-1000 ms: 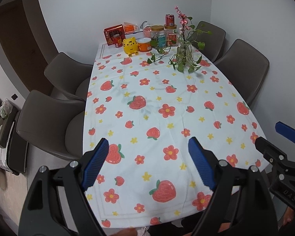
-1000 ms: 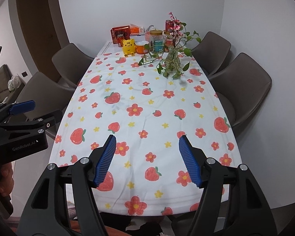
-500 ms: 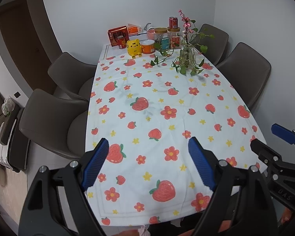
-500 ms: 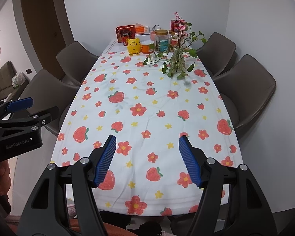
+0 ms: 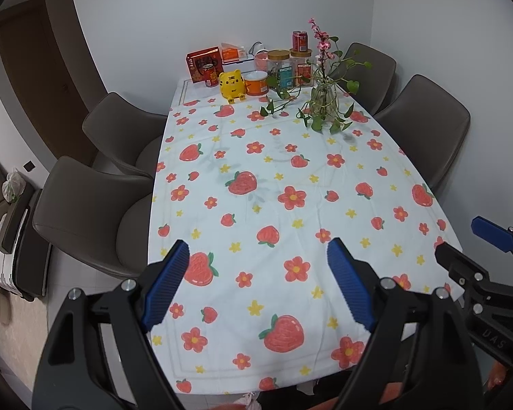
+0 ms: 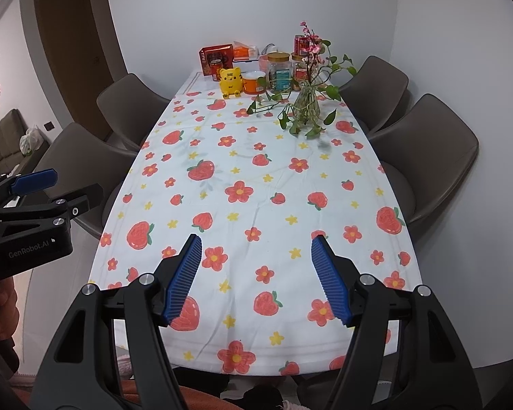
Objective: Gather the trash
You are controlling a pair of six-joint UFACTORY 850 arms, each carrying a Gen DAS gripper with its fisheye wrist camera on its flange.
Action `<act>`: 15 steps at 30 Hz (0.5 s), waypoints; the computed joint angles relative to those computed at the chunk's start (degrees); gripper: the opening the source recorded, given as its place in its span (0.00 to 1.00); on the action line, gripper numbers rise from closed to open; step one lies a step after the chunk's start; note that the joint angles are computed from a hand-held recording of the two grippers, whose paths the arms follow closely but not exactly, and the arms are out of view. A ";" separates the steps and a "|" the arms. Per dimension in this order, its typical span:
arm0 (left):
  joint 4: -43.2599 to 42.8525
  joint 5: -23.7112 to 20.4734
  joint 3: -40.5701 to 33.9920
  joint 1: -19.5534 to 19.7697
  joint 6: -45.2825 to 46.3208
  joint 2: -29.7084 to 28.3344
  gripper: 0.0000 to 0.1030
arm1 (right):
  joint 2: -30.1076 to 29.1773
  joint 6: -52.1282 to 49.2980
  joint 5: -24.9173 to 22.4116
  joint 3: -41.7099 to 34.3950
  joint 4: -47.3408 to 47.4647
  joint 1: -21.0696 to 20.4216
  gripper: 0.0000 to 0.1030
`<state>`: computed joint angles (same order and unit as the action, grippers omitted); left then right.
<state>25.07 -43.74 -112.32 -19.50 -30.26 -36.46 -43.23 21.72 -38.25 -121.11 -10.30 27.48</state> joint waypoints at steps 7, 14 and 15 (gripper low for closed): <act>-0.11 -0.08 -0.11 0.02 0.26 0.01 0.80 | 0.22 -0.61 0.27 0.36 0.33 -0.11 0.63; -0.19 0.06 0.10 -0.03 -0.07 0.13 0.80 | 0.04 -0.46 0.35 0.21 0.42 -0.18 0.63; -0.29 0.19 0.17 -0.03 -0.02 0.20 0.80 | 0.06 -0.37 0.32 0.23 0.35 -0.15 0.63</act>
